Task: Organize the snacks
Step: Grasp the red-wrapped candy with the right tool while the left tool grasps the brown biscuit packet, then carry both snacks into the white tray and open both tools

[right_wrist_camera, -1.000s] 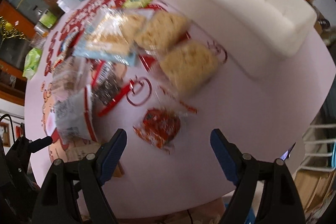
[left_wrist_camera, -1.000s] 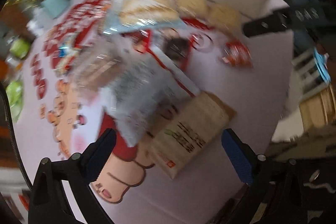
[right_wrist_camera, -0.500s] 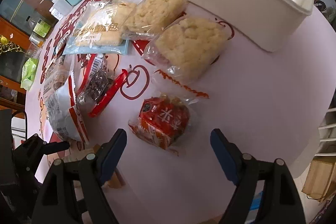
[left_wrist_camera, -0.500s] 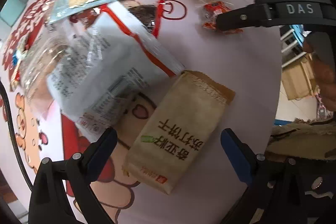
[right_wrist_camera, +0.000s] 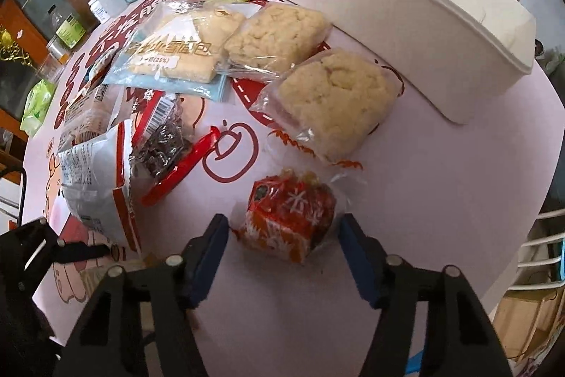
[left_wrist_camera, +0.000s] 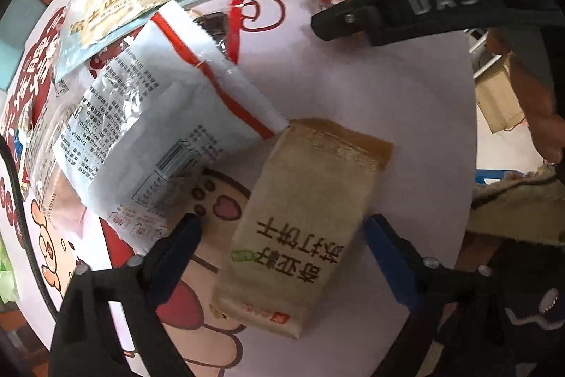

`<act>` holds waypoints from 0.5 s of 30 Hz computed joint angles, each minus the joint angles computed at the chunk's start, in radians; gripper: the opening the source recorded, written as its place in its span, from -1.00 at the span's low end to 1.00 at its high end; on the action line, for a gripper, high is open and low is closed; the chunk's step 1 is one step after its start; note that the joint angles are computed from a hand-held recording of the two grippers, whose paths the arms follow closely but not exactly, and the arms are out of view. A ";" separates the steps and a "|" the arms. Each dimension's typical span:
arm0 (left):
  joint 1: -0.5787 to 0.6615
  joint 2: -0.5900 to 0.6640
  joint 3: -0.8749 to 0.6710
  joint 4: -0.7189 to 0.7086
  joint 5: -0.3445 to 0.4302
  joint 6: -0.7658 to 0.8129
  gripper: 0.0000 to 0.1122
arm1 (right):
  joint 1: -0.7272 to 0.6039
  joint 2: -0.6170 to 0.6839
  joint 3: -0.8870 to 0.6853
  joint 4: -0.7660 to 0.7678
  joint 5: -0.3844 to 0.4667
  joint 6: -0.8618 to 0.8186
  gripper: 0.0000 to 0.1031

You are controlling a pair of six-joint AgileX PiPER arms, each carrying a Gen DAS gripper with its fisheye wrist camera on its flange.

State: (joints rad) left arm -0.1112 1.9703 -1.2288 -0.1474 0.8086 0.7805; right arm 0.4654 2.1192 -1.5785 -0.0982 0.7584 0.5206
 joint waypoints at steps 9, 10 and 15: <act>-0.066 -0.020 0.049 0.011 -0.035 -0.150 0.11 | -0.011 -0.020 -0.001 0.048 0.012 -0.076 0.04; -0.061 -0.019 0.039 0.009 -0.027 -0.155 0.11 | -0.012 -0.028 -0.001 0.048 0.017 -0.086 0.04; -0.004 -0.025 -0.037 -0.044 0.016 -0.128 0.11 | -0.008 -0.084 -0.006 0.003 0.028 -0.105 0.04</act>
